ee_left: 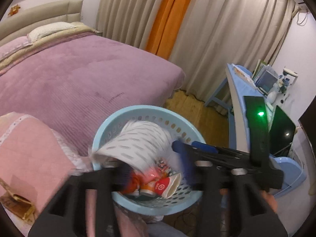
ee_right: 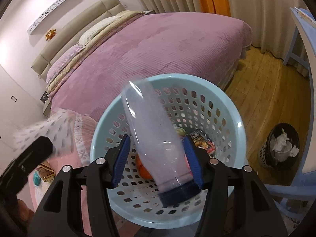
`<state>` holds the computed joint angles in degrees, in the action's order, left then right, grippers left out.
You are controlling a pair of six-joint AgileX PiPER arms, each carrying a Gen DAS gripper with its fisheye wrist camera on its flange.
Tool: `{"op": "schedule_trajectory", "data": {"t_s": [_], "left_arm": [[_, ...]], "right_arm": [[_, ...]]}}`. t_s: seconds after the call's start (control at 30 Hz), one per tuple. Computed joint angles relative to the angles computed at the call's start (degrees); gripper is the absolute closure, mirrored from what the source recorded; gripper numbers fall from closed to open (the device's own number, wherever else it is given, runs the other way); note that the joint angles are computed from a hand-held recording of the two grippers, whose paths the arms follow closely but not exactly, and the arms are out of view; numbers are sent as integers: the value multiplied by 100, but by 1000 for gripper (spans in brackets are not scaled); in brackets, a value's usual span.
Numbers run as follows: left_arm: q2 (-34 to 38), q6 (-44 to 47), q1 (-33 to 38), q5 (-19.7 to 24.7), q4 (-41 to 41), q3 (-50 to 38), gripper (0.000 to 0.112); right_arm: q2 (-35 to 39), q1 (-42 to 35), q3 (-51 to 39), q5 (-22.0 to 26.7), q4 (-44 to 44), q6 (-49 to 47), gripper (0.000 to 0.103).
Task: Collect trash
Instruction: 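Carry the pouch and clear bottle over the basket and open both tools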
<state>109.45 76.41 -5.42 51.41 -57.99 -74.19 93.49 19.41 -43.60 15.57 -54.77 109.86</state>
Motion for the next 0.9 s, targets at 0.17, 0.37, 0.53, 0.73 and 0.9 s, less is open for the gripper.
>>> {"op": "schedule_trajectory", "data": {"t_s": [0.17,0.37,0.53,0.73,0.9], "left_arm": [[118,-233,-27,-145,227,50,46],[127,-235,154,183,359,76,46],[-172,210,534,263,129,468,46],[-531,785,1519,524,-221,789,46],[-499,905,2553,772,-385,644,46]], "right_arm": [[-157,43,146,115,-79,166,45],[-275,203,127,260,-44,234,45],[-304,583,-167,714,46,121,45],[-119,1376,-817,1307,-372,143,45],[416,1874,-1683,1405,-450,-307,42]]}}
